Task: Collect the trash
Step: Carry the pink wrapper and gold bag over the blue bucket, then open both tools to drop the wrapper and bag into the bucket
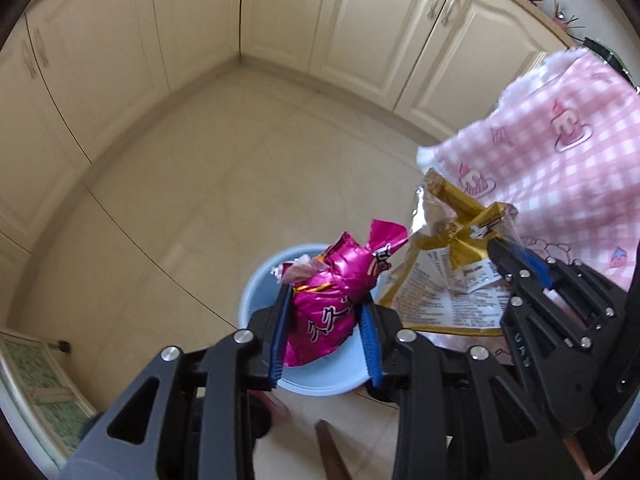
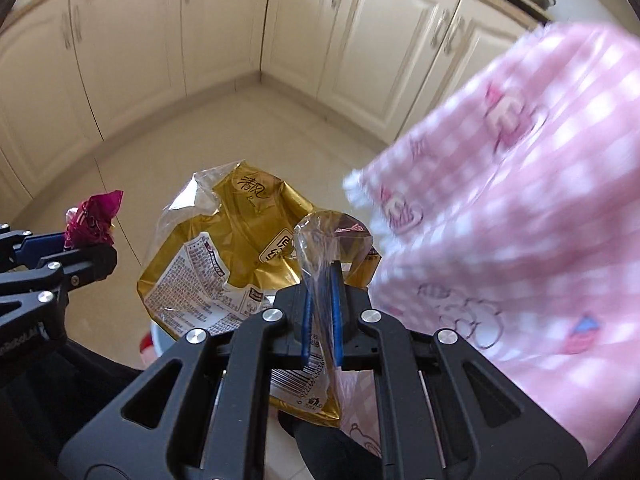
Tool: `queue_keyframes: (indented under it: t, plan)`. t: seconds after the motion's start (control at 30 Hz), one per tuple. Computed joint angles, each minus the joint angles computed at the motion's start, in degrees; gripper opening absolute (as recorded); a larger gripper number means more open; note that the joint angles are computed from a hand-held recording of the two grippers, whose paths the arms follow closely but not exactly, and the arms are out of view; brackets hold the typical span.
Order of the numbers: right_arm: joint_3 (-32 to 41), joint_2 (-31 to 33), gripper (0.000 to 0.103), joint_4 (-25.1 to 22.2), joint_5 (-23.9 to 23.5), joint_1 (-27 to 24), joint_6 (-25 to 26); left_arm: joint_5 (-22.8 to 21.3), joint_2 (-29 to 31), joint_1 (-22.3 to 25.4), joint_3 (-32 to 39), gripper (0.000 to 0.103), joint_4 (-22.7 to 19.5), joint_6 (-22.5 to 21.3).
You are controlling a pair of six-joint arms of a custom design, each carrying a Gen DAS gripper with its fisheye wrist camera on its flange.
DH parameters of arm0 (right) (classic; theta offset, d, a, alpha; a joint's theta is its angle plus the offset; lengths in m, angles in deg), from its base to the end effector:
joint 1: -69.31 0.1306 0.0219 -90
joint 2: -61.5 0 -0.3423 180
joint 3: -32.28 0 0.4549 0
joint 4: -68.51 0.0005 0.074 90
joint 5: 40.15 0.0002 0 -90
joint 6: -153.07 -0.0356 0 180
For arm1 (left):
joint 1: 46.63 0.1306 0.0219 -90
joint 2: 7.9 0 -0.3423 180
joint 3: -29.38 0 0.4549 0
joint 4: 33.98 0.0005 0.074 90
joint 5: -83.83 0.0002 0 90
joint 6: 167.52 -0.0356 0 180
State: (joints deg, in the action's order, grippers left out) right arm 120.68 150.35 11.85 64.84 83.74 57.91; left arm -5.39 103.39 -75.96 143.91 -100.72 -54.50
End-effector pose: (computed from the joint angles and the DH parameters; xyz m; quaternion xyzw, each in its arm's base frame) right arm 0.5143 0.1223 0.3781 -0.0400 0.9508 -0.0755 0.2979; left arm 0.5654 -0.3188 0.3771 0.0551 0.9718 -0.1070 0.2028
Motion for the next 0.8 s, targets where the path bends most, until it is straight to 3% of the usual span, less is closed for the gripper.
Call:
queue_keyframes:
  t: [0.07, 0.13, 0.27, 0.53, 0.8]
  plan:
    - [0.05, 0.85, 0.009, -0.12, -0.29, -0.35, -0.31, 1.3, 0.9, 0.11, -0.09, 0.034, 0.31, -0.26]
    - [0.55, 1.86, 0.009, -0.34, -0.89, -0.92, -0.55, 1.46, 2.07, 0.06, 0.54, 0.05, 0.21, -0.24]
    - [1.49, 3.3, 0.009, -0.6, -2.35, -1.7, -1.05, 0.96, 2.77, 0.21, 1.13, 0.056, -0.29, -0.39]
    - [3.56, 5.51, 0.009, -1.63, -6.39, -1.36, -2.91, -0.58, 0.95, 0.65, 0.02, 0.062, -0.22, 2.52]
    - [3.78, 6.65, 0.012, -2.46, -9.37, -0.47, -5.19, -1.64, -1.49, 0.86, -0.9, 0.065, 0.43, 2.71]
